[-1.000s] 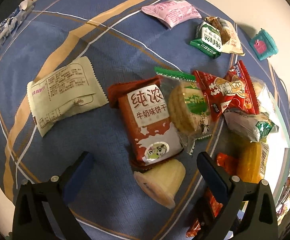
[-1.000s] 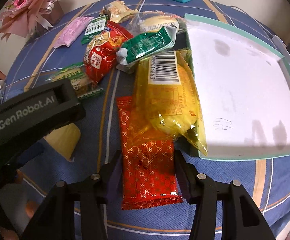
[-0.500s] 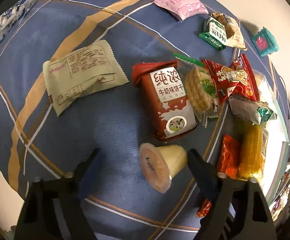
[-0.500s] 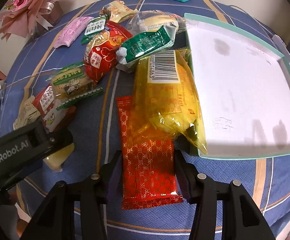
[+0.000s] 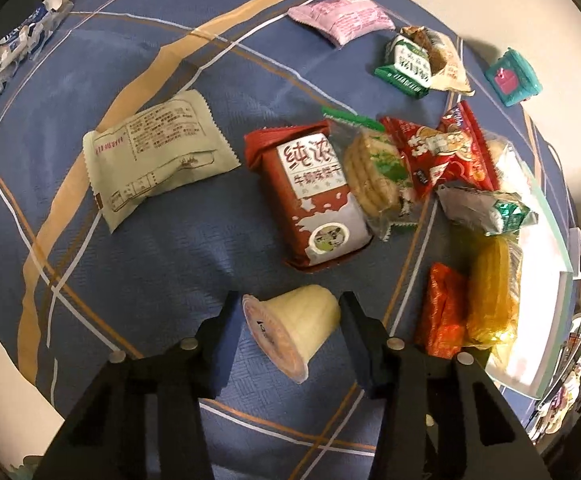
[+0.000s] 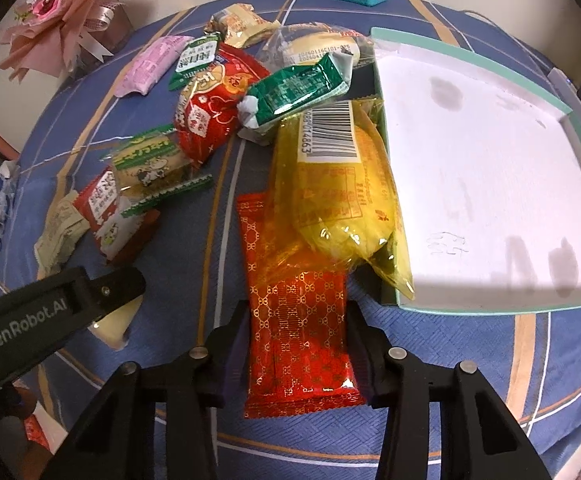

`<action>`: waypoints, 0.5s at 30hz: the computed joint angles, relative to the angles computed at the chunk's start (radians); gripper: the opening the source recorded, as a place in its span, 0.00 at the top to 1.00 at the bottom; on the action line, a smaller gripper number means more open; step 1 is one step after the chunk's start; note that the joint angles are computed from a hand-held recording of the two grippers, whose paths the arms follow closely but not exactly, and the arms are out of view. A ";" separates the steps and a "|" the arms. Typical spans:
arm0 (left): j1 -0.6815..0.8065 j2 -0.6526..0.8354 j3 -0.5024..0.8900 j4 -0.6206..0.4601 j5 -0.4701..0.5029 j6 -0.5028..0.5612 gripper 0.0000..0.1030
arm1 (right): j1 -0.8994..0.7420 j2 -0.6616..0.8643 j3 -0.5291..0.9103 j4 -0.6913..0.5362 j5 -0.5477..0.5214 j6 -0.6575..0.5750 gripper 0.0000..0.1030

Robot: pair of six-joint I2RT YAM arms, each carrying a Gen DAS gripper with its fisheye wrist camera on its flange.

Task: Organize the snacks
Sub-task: 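Carry the pudding cup with the left tool and the red wrapper with the right tool into the tray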

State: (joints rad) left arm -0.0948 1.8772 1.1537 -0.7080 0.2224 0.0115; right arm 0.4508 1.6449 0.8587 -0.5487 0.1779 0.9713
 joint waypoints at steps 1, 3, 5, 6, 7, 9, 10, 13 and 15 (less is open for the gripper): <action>0.007 -0.025 -0.002 -0.018 0.006 0.007 0.51 | 0.000 -0.010 -0.010 0.011 -0.007 0.000 0.54; 0.004 -0.048 -0.015 -0.009 0.016 0.002 0.51 | -0.002 -0.033 -0.026 0.031 -0.031 0.000 0.54; 0.013 -0.079 -0.022 -0.016 0.028 0.004 0.51 | -0.001 -0.056 -0.036 0.044 -0.050 0.004 0.54; 0.028 -0.100 -0.018 -0.031 0.039 0.014 0.51 | -0.001 -0.066 -0.041 0.051 -0.058 0.005 0.54; 0.033 -0.113 -0.017 -0.033 0.046 0.014 0.51 | 0.002 -0.078 -0.044 0.054 -0.063 0.009 0.54; 0.039 -0.144 -0.022 -0.031 0.055 0.012 0.51 | 0.012 -0.108 -0.047 0.058 -0.063 0.010 0.54; 0.043 -0.164 -0.025 -0.032 0.062 0.009 0.51 | 0.017 -0.117 -0.038 0.050 -0.061 0.012 0.54; 0.076 -0.181 0.002 -0.046 0.093 0.018 0.51 | 0.029 -0.171 -0.037 0.044 -0.052 0.018 0.54; 0.086 -0.191 0.011 -0.041 0.104 0.014 0.51 | 0.035 -0.206 -0.036 0.034 -0.042 0.019 0.54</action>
State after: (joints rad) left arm -0.0085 1.6864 1.1642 -0.7485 0.3268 0.0256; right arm 0.4856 1.4386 0.8230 -0.5150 0.1357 0.9906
